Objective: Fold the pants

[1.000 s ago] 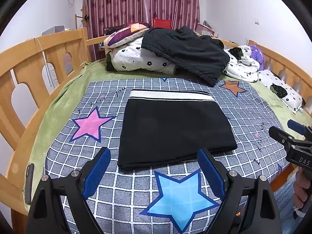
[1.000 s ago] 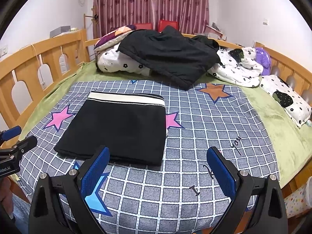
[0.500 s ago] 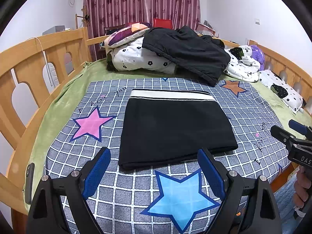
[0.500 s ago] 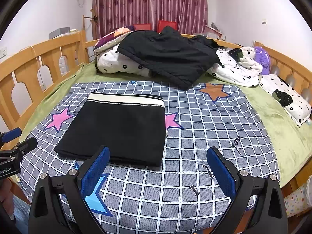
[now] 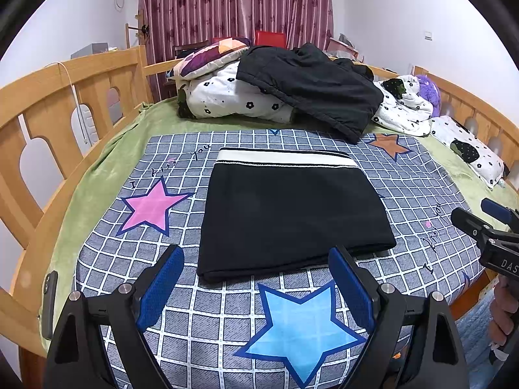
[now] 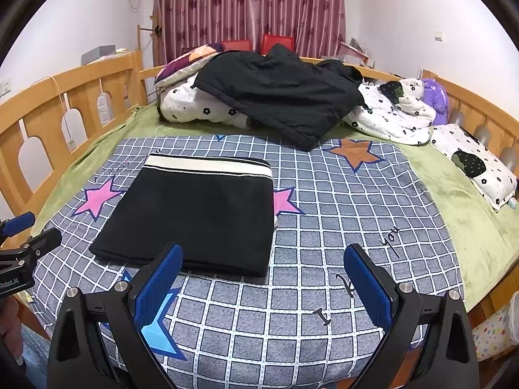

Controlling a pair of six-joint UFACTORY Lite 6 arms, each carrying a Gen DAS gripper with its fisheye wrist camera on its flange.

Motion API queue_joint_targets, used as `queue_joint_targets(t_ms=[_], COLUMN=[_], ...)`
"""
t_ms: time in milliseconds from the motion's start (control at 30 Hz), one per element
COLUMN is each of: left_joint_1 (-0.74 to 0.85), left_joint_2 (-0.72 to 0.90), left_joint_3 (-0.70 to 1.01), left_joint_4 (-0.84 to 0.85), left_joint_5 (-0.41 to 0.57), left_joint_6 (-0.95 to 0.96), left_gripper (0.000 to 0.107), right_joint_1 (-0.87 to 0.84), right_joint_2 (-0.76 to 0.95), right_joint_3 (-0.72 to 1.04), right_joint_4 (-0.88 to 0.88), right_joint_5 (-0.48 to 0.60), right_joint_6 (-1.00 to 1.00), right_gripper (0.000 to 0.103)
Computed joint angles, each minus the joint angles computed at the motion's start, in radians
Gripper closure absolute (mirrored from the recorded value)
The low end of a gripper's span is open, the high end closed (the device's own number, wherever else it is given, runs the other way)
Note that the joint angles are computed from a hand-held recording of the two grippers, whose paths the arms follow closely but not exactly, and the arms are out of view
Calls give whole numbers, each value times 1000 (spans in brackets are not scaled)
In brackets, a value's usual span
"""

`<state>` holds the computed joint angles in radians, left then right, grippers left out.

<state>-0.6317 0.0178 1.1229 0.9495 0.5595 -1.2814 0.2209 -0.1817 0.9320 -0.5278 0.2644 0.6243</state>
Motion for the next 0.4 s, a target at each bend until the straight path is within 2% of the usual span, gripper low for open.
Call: queue_joint_targets(t_ms=[400], left_joint_1=[0], left_joint_2=[2], left_joint_3=[0], left_joint_4=[2], left_joint_5=[4], left_joint_6=[6], left_gripper=[17], right_joint_1=[13], right_joint_2=[-8], right_joint_3=[-6], right_joint_4=[-43], right_joint_5=[6], right_joint_6=[48], right_gripper=[5])
